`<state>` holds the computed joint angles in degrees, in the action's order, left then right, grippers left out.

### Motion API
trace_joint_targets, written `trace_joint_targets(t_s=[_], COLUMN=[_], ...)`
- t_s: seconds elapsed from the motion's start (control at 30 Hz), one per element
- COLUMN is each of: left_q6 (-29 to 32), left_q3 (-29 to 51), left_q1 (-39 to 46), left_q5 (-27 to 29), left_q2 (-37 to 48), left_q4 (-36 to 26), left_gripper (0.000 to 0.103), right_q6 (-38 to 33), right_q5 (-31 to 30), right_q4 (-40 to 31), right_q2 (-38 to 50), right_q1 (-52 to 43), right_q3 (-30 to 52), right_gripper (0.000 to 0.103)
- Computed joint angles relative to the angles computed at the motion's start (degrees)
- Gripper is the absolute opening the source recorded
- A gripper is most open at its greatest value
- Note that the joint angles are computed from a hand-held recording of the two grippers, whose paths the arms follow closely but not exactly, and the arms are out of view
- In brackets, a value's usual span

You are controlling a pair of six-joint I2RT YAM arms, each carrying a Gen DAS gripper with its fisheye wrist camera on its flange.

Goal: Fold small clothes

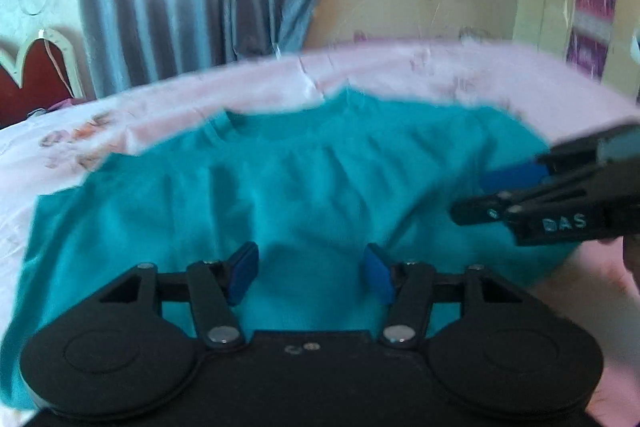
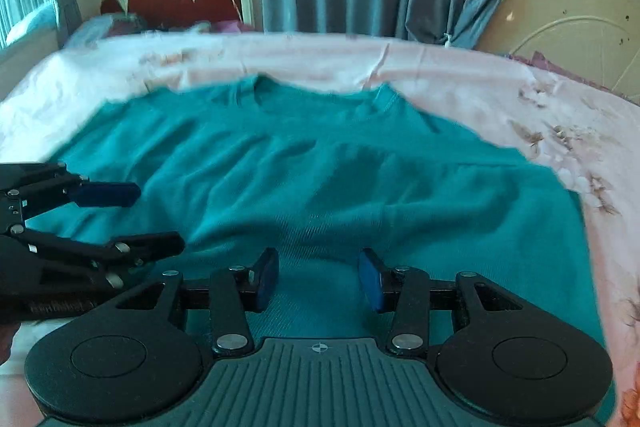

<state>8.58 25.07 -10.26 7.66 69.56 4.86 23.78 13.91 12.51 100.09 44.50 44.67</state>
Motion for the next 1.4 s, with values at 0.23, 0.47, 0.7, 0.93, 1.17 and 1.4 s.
trace_joint_targets(t_s=[0.23, 0.47, 0.7, 0.93, 1.17, 1.4], left_q6=[12.2, 12.4, -4.2, -7.4, 4.7, 9.5], left_q3=[-3.9, -3.2, -5.8, -6.0, -10.0, -5.8], left_q1=[22.5, 31.9, 0.5, -7.7, 16.3, 27.7], left_q5=[2.8, 11.0, -2.2, -8.8, 1.7, 7.8], left_q2=[-5.1, -12.2, -13.8, -3.0, -14.6, -7.0], left_q4=[-3.5, -10.8, -4.8, -0.9, -4.1, -5.7], left_gripper=[0.059, 0.055, 0.06, 0.061, 0.067, 0.067], right_q6=[3.5, 8.7, 8.0, 8.7, 12.2, 19.4], right_q5=[8.1, 8.2, 9.1, 8.9, 15.8, 11.0], right_q4=[-6.6, -8.3, -4.4, -7.6, -9.1, -10.7], right_q2=[-10.7, -22.8, -7.7, -0.6, -17.6, -34.1], right_q1=[-3.9, -6.7, 9.5, 13.2, 4.3, -4.7], right_q3=[-12.6, -20.0, -5.4, -1.2, -16.1, -28.8], right_gripper=[0.044, 0.044, 0.044, 0.044, 0.042, 0.008])
